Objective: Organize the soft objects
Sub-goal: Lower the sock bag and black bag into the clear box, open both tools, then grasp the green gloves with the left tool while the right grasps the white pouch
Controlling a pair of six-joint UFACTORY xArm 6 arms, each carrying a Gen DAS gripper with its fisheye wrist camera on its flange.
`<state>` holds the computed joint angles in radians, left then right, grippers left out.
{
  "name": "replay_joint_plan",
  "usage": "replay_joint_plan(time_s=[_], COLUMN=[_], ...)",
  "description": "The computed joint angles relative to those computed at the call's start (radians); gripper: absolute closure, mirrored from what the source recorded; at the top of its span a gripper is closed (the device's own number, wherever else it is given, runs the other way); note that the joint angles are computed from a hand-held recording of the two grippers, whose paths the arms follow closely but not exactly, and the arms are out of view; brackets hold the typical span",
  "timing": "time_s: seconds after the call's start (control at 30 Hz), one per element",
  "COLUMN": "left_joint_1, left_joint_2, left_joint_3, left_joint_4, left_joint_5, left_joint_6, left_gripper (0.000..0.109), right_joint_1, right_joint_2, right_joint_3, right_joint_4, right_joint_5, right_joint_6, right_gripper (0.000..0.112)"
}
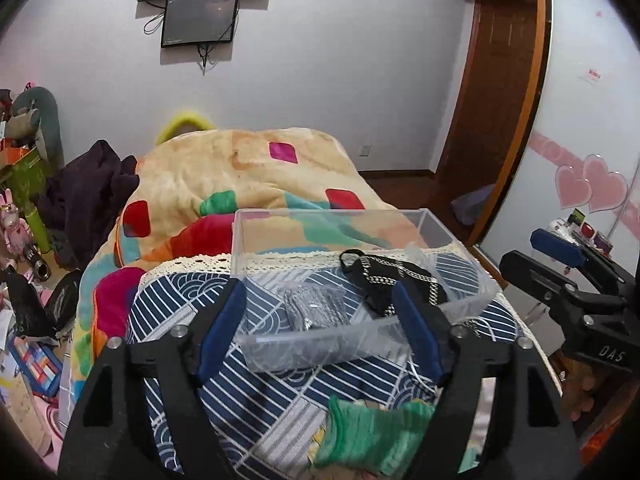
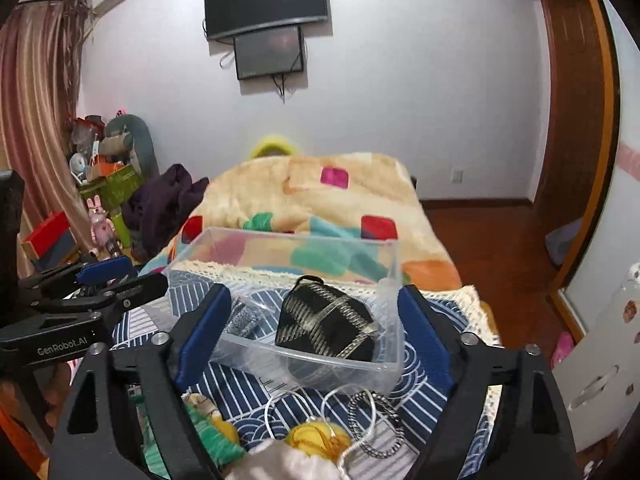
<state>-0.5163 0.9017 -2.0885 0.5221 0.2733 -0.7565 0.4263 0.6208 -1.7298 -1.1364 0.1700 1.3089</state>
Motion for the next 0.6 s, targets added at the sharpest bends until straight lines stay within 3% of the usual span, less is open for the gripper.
replay_joint_plan(time_s=[0.13, 0.27, 0.53, 0.6], left_joint_1=[0.000, -0.002, -0.027, -0.038], left_joint_2=[-0.069, -0.121, -0.144, -0.138], left_joint_3=[0.115, 0.206, 0.307, 0.318], left_joint_4=[0.083, 0.172, 0.100, 0.071], left_joint_5=[-0.043, -0.074, -0.106, -0.107], left_joint_6=[-0.078, -0.169, -0.114, -0.085], left_gripper=[0.030, 0.022, 0.020, 0.020], right_joint_1=[-0.003, -0.009, 0.009, 0.007], right_joint_2=[-0.040, -0.070, -0.116, -0.108], right_joint_3=[0.040, 0.087, 0.193, 0.210], right_joint_4=[-0.123, -0.193, -0.229, -0.173], right_joint_5=[-0.016, -0.020, 0.038, 0.022], right_joint_6=[0.106, 0.200, 0.273, 0.234], right_gripper=[0.028, 0.028, 0.028, 0.028])
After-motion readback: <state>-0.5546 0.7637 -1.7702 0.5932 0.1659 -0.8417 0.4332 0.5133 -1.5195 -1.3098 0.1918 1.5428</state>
